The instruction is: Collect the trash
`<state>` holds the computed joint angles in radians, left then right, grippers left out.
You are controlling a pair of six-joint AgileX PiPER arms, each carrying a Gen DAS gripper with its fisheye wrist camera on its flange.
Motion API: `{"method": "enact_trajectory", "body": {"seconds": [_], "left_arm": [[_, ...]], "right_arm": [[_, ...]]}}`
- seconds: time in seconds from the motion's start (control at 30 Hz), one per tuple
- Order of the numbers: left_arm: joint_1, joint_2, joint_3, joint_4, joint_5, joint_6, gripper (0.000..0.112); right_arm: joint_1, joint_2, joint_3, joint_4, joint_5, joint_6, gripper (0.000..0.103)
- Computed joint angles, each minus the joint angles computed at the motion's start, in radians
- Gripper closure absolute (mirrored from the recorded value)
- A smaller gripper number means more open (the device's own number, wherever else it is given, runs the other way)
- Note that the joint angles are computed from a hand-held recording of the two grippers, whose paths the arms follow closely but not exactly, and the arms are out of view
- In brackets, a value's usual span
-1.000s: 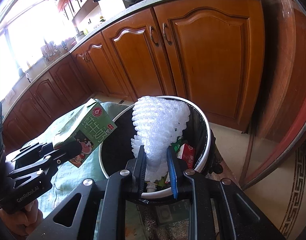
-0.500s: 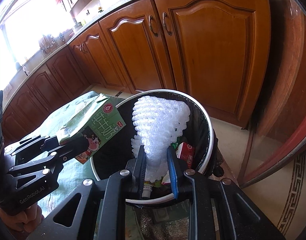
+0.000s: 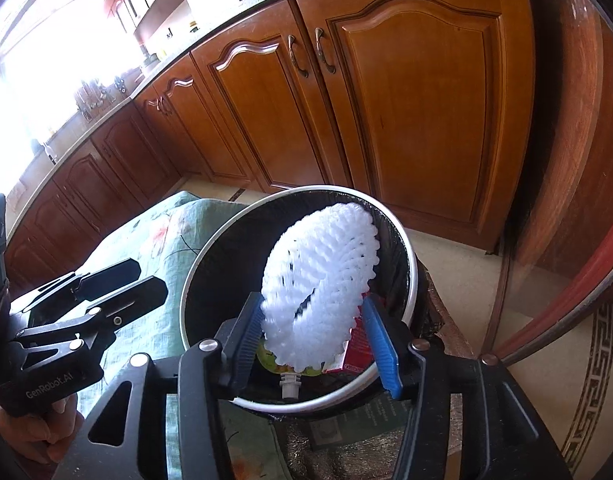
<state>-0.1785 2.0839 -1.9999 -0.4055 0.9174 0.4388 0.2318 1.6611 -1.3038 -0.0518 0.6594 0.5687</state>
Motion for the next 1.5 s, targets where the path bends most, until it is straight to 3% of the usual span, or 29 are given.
{"method": "enact_trajectory", "body": {"seconds": [0.27, 0.5, 0.6, 0.83, 1.03, 1.13, 1.2, 1.3, 1.5], "left_arm": [[0.114, -0.163, 0.307, -0.167, -0.105, 0.126, 0.048], [0.242, -0.342, 0.591, -0.389, -0.169, 0.328, 0.04], [0.289, -0.41, 0.685, -0.458, -0.175, 0.404, 0.038], [0.419, -0.552, 0.859, -0.589, -0.15, 0.581, 0.035], [0.544, -0.654, 0.932, -0.665, -0.077, 0.678, 0.03], [0.632, -0.722, 0.993, -0.744, -0.045, 0.783, 0.02], [0.682, -0.78, 1.063, -0.812, -0.069, 0.879, 0.01], [0.731, -0.861, 1.193, -0.921, -0.145, 1.042, 0.01], [0.777, -0.926, 1.343, -1.027, -0.214, 1.241, 0.01]], "right_arm": [[0.051, -0.079, 0.087, -0.062, -0.066, 0.123, 0.034], [0.202, -0.206, 0.225, -0.379, -0.152, 0.548, 0.023], [0.287, -0.239, 0.252, -0.552, -0.139, 0.775, 0.019], [0.514, -0.274, 0.224, -0.88, 0.049, 1.148, 0.005], [0.661, -0.235, 0.094, -0.961, 0.251, 1.143, 0.0], [0.737, -0.215, 0.038, -1.021, 0.353, 1.152, 0.0], [0.789, -0.198, 0.027, -1.082, 0.408, 1.185, 0.0], [0.871, -0.153, 0.031, -1.17, 0.498, 1.248, 0.0], [0.918, -0.067, 0.053, -1.192, 0.507, 1.288, 0.0]]}}
